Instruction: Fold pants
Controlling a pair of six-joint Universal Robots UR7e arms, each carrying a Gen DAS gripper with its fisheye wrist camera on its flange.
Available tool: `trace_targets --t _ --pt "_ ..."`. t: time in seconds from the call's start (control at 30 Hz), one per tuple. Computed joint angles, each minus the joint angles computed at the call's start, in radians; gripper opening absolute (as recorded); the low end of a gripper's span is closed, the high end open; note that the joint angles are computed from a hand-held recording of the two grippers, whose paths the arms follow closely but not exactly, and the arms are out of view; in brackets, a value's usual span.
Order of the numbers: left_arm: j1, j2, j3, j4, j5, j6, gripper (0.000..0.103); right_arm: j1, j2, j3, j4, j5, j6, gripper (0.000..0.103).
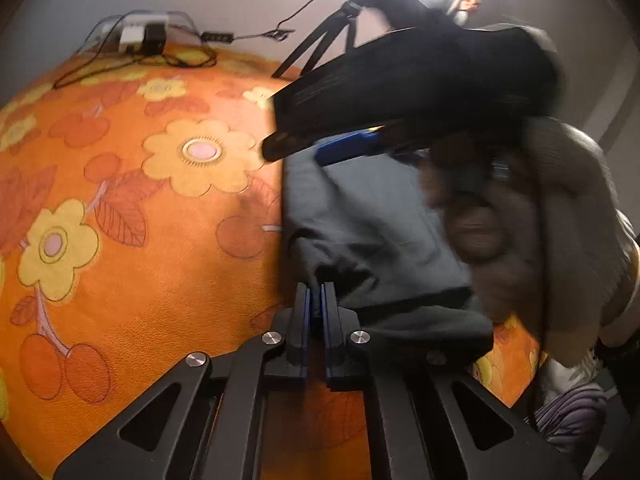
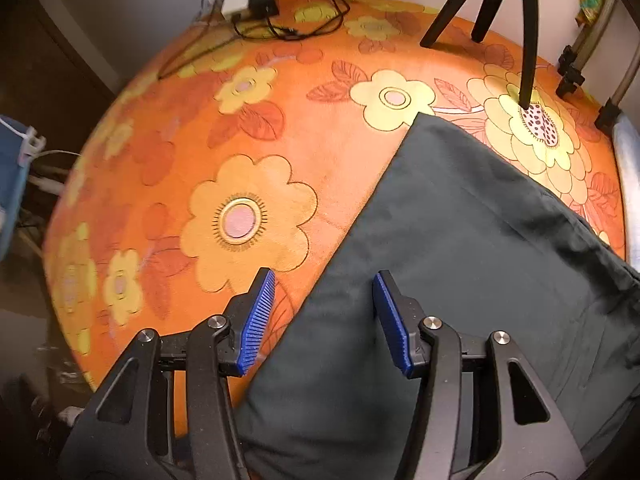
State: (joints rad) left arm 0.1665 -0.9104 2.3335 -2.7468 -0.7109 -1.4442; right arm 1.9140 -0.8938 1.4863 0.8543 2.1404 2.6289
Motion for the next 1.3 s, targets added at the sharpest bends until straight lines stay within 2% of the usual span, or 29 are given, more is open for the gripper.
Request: trace_targets --t 0.17,0.27,0.3,0.37,0.43,0.6,0.73,0.87,0.9,0.93,1.0,1.07,1.2,1.3 --pt "-0.033 -0.004 -0.014 0.068 0.02 -0.014 0.002 -0.002 0.026 -0.016 -0.017 0.028 0.016 0.054" --pt "-0.028 -0.017 0.005 0.025 0.005 -0.018 0.004 0.003 0.03 -0.034 -0.004 0.021 0.025 0.054" --pt "-0.023 -0.021 0.011 0.008 0.0 -0.02 0.005 0.007 0.031 -0.044 -0.002 0.024 0.022 0.054" --pt "-0.019 -0.033 0.014 0.033 0.005 -0.061 0.015 0.017 0.037 -0.065 0.0 0.04 0.026 0.054" --pt "-0.013 -0.038 0.025 0.012 0.009 -0.072 0.026 0.021 0.066 -0.109 0.049 0.047 0.058 0.054" --pt "0.009 -0.034 0.035 -0.042 -0.005 -0.079 0.026 0.044 0.116 -0.141 0.028 0.138 0.04 0.054" --pt "0.018 -0.034 0.036 -0.046 -0.009 -0.073 0.026 0.045 0.164 -0.175 0.046 0.207 0.073 0.054" --pt "0.031 -0.038 0.03 -0.049 -0.019 -0.042 0.028 0.036 0.178 -0.204 0.077 0.199 0.105 0.054" --pt "0.035 -0.038 0.027 -0.048 -0.02 -0.035 0.036 0.034 0.177 -0.209 0.081 0.195 0.107 0.053" --pt "0.043 -0.035 0.02 -0.047 -0.017 -0.022 0.044 0.033 0.177 -0.211 0.079 0.196 0.108 0.048" --pt "0.046 -0.034 0.011 -0.034 -0.013 -0.015 0.045 0.032 0.176 -0.217 0.076 0.202 0.105 0.036" --pt "0.054 -0.031 0.001 -0.029 -0.015 -0.003 0.045 0.029 0.174 -0.227 0.09 0.193 0.107 0.013" --pt "0.074 -0.015 -0.02 -0.048 -0.027 0.032 0.045 0.014 0.144 -0.238 0.12 0.127 0.135 0.006" --pt "0.092 0.005 -0.035 -0.089 -0.045 0.066 0.054 -0.003 0.106 -0.242 0.141 0.063 0.144 0.005"
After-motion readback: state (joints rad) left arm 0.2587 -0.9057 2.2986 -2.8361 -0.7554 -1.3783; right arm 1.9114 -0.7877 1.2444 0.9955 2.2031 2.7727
